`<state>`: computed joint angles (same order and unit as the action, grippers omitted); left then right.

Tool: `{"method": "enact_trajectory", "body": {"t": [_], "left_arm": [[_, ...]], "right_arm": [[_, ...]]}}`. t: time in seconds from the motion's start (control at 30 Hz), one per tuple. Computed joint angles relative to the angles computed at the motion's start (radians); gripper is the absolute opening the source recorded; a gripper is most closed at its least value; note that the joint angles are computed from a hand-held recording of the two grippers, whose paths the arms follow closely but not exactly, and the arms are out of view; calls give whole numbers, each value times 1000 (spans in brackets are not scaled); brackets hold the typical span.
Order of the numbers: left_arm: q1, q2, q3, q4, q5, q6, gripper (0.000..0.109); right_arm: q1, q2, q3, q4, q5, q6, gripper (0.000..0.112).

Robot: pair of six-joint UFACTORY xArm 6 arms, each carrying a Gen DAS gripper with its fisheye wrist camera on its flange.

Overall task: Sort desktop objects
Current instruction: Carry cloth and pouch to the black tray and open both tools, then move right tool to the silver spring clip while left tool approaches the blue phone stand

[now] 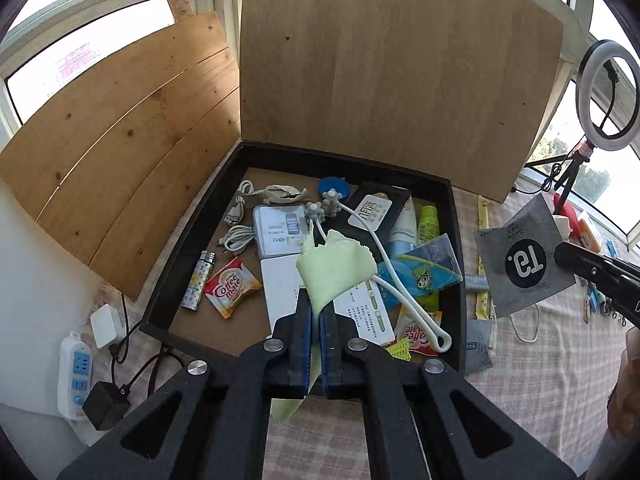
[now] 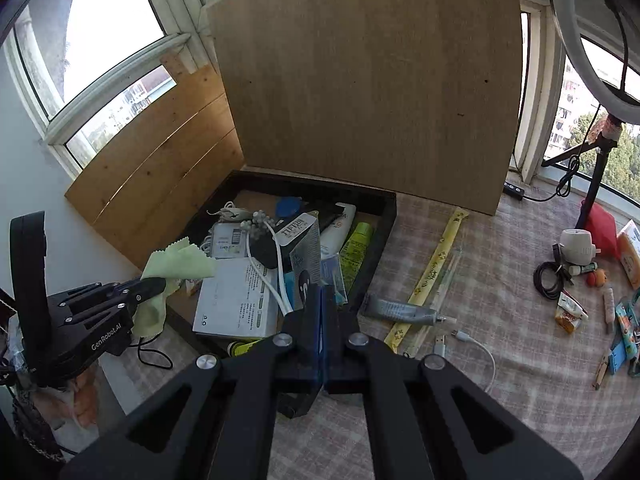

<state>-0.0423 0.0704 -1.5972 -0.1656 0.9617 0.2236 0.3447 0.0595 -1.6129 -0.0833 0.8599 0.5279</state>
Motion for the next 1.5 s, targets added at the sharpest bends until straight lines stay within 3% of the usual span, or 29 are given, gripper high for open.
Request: {"method": "enact_trajectory", "body": {"t": [0.23,0.27,0.3,0.33,0.37,0.6,0.87,1.0,1.17,1.33,1.5], "left_arm": [[72,95,-104,-5,7,-11,6],[70,115,-125,27,2,-44,17],[70,132,-146,54,11,-75,42],[74,142,-159,56,13,-86,51],[79,140,-152,40,-5,-86,53],[39,111,-120,35,-20,-82,52],[-136,47,-51,-4,-30,-82,48],[-259,17,-16,-18,-38,-98,48],[-433,5,10,-11,-44,-152,48],[-609,54,-33,22,-35,-217,48],[-763,149,-143,49,-3,-232,48]], "right_arm": [[41,178,-216,7,76,-18,1],[42,200,-245,24,84,-35,1],[42,220,-274,35,101,-40,4],[44,234,-296,33,117,-34,7],[45,241,-307,29,122,-29,13],[28,167,-224,-26,110,10,15],[-80,-132,139,-72,52,69,15],[-179,-311,327,-75,60,62,15],[-377,-557,558,-19,98,-22,15],[-657,-720,676,74,168,-214,15],[-969,-771,704,185,228,-454,15]]}}
